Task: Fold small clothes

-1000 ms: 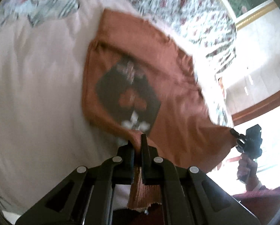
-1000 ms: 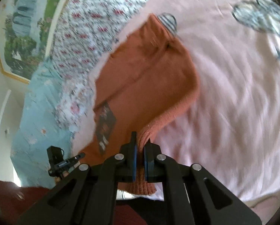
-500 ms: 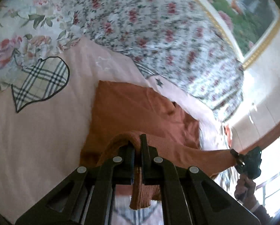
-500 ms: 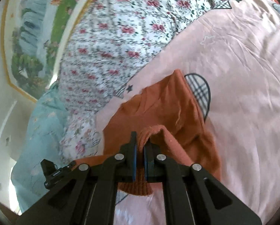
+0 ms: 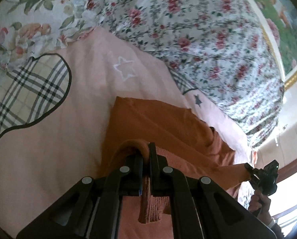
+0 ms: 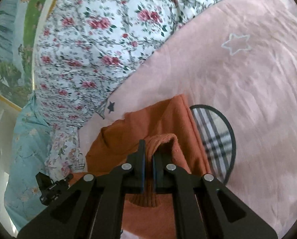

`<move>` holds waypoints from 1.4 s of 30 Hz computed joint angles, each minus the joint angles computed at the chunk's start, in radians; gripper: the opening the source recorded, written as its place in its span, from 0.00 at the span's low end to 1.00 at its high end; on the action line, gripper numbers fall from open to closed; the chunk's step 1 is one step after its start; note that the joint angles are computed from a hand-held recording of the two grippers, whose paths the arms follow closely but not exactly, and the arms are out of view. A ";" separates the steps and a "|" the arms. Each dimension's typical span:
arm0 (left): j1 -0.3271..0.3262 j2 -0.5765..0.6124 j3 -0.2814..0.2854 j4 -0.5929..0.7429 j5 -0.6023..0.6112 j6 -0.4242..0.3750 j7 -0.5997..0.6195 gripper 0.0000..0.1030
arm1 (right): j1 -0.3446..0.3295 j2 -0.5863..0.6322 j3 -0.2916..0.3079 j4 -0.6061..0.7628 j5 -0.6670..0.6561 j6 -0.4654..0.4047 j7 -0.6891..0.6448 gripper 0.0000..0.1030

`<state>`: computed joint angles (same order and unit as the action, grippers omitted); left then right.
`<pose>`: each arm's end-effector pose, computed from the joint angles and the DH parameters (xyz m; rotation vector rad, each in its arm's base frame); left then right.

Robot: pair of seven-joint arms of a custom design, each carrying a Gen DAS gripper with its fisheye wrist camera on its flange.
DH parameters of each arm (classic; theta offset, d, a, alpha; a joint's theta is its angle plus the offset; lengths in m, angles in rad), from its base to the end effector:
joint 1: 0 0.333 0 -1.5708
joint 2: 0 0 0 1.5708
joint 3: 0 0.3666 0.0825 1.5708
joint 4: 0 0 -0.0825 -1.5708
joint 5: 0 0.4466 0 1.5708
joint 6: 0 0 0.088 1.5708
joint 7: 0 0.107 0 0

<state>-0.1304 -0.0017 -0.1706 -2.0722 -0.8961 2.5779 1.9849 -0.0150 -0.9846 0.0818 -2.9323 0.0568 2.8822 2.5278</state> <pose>0.6144 -0.1767 0.5017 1.9335 -2.0536 1.1824 0.3240 0.0195 0.5233 -0.6919 2.1203 -0.3509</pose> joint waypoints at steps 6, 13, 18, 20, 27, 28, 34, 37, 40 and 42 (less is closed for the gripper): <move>0.010 0.121 -0.011 0.070 0.158 -0.018 -0.175 0.03 | -0.002 0.134 -0.065 0.041 -0.001 -0.058 -0.069 0.09; 0.040 0.029 -0.036 -0.002 0.015 -0.088 -0.063 0.13 | -0.055 0.033 0.017 0.057 -0.041 -0.197 -0.049 0.13; -0.025 -0.040 -0.032 -0.077 0.009 -0.212 0.023 0.18 | 0.064 -0.002 0.067 0.062 -0.085 -0.223 -0.051 0.16; -0.051 -0.017 -0.039 -0.069 0.048 -0.261 0.008 0.21 | 0.190 0.082 -0.004 0.071 -0.030 -0.185 -0.138 0.16; -0.071 0.126 -0.055 0.077 0.172 -0.225 -0.039 0.20 | 0.132 0.291 0.036 0.194 -0.147 -0.323 -0.249 0.11; -0.068 0.157 -0.053 0.119 0.211 -0.211 -0.068 0.19 | 0.079 0.300 0.056 0.213 -0.195 -0.329 -0.228 0.11; -0.061 0.260 -0.043 0.285 0.417 -0.082 -0.271 0.34 | -0.085 0.291 0.044 0.252 -0.305 -0.246 -0.100 0.12; -0.049 0.272 -0.045 0.318 0.480 -0.011 -0.370 0.38 | -0.120 0.268 0.047 0.256 -0.323 -0.231 -0.069 0.13; -0.023 0.269 -0.066 0.320 0.468 0.012 -0.404 0.39 | -0.142 0.245 0.071 0.260 -0.343 -0.252 -0.024 0.13; -0.012 0.248 -0.075 0.290 0.462 0.019 -0.409 0.40 | -0.129 0.215 0.064 0.237 -0.332 -0.257 -0.004 0.13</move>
